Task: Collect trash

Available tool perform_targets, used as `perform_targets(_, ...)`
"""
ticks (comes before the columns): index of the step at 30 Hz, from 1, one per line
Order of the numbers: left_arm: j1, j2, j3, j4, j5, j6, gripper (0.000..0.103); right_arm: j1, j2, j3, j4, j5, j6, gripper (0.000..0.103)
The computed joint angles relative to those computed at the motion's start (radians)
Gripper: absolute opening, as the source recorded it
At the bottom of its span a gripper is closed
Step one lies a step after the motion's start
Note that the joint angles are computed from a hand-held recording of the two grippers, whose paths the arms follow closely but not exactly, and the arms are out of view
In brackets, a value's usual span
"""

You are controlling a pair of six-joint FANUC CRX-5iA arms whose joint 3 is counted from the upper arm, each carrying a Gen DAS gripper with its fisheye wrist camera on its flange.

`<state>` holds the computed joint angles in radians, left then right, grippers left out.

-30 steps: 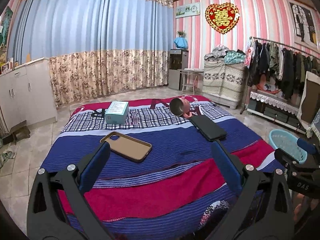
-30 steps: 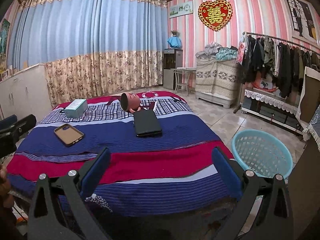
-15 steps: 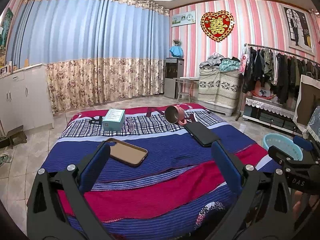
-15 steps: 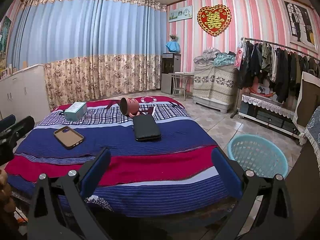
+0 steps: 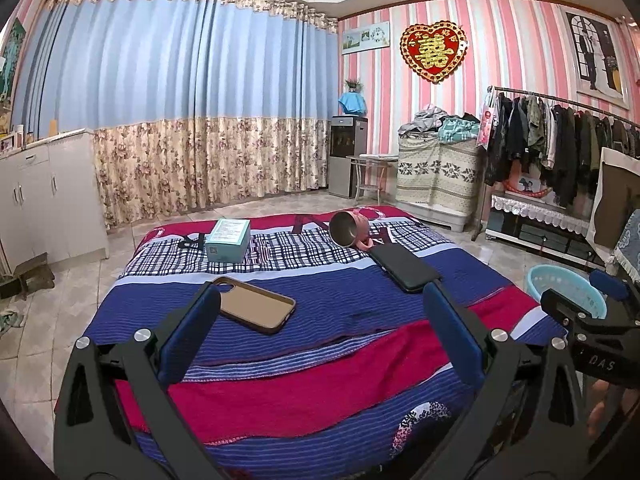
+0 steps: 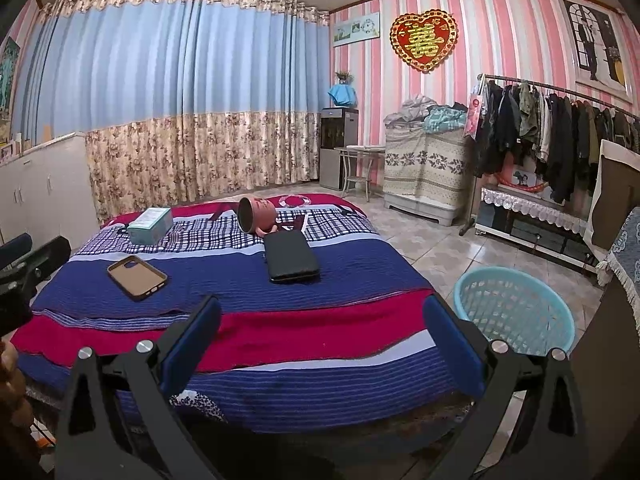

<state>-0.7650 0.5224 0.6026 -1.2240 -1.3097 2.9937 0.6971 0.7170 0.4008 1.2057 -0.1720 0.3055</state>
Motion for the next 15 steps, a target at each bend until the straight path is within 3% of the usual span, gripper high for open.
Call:
perform_targets(8, -0.001, 0.000, -0.004, -0.003, -0.002, 0.004, 0.098, -0.027, -0.016, -0.038, 0.160, 0.016, -0.158, 0.099)
perform_targets(15, -0.001, -0.001, -0.005, -0.004, -0.001, 0.005, 0.098, -0.027, -0.018, -0.037, 0.158, 0.015, -0.154, 0.099)
